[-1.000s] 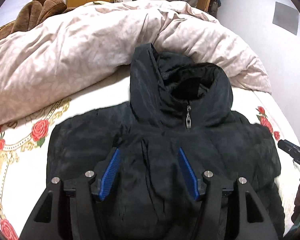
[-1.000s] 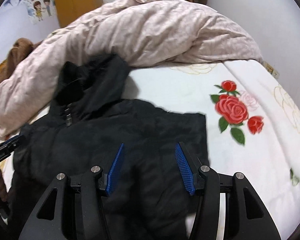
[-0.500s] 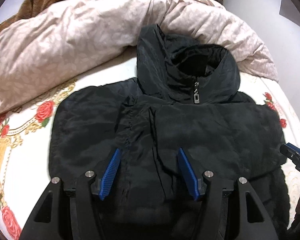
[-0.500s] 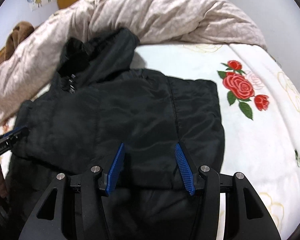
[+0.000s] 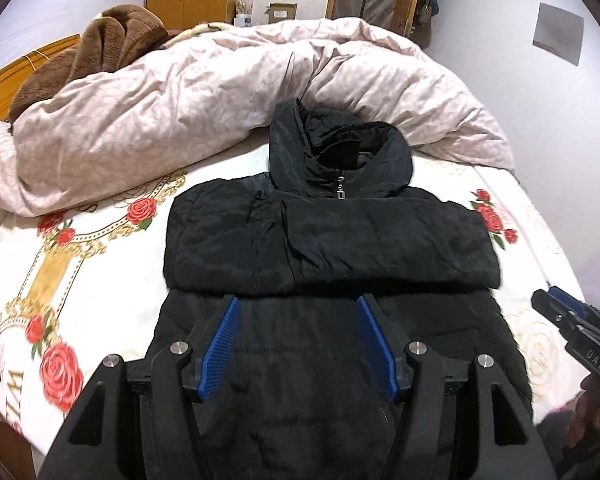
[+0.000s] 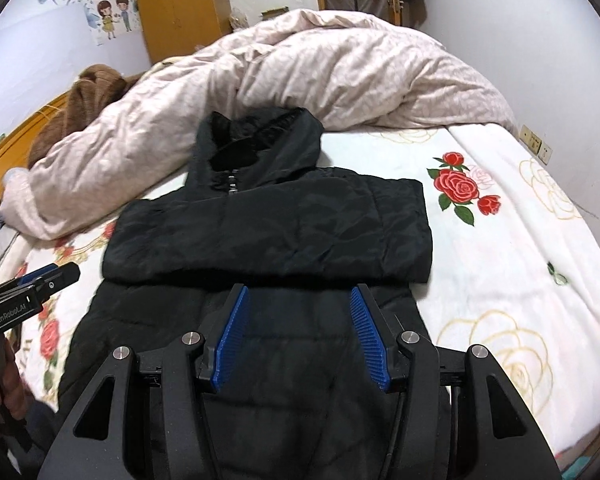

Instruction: Fold large clothes

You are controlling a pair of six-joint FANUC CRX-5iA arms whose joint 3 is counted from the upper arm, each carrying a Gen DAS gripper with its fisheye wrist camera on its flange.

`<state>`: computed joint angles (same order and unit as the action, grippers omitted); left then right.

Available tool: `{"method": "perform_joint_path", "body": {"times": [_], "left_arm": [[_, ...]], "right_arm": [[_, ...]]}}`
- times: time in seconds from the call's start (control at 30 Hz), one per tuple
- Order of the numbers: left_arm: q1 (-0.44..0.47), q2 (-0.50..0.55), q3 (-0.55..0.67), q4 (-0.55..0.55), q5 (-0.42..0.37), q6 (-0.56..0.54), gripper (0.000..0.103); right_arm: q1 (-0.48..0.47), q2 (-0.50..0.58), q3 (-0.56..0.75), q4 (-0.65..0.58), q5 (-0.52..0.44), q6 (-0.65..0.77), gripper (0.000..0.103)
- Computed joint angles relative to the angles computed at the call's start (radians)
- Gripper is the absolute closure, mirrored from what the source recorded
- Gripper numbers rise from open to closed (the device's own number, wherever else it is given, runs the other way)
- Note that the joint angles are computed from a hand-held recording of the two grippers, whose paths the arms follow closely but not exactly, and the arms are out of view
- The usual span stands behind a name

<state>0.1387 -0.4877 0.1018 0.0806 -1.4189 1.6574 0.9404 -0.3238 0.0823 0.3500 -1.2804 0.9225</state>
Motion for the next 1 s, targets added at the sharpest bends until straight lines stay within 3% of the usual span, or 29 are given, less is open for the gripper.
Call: {"method": "perform_joint_path", "body": {"times": [0.27, 0.53, 0.77, 1.0], "left_arm": [[-0.019, -0.078, 0.010, -0.002, -0.084, 0.014, 0.040], [-0.050, -0.079, 0.047, -0.019, -0.108, 0.035, 0.040], [-0.021, -0.037, 0.080, 0.032, -0.096, 0.016, 0.040], [-0.004, 0.087, 0.177, 0.045, -0.064, -0.034, 0.040]], "right_arm": [[0.182, -0.079, -0.039, 0.074, -0.075, -0.115, 0.050], [0.234, -0.088, -0.013, 0.068, -0.073, -0.116, 0.050], [0.182, -0.021, 0.080, 0.019, -0.065, -0.057, 0.050], [0.035, 0.117, 0.246, -0.104, -0.055, 0.089, 0.050]]}}
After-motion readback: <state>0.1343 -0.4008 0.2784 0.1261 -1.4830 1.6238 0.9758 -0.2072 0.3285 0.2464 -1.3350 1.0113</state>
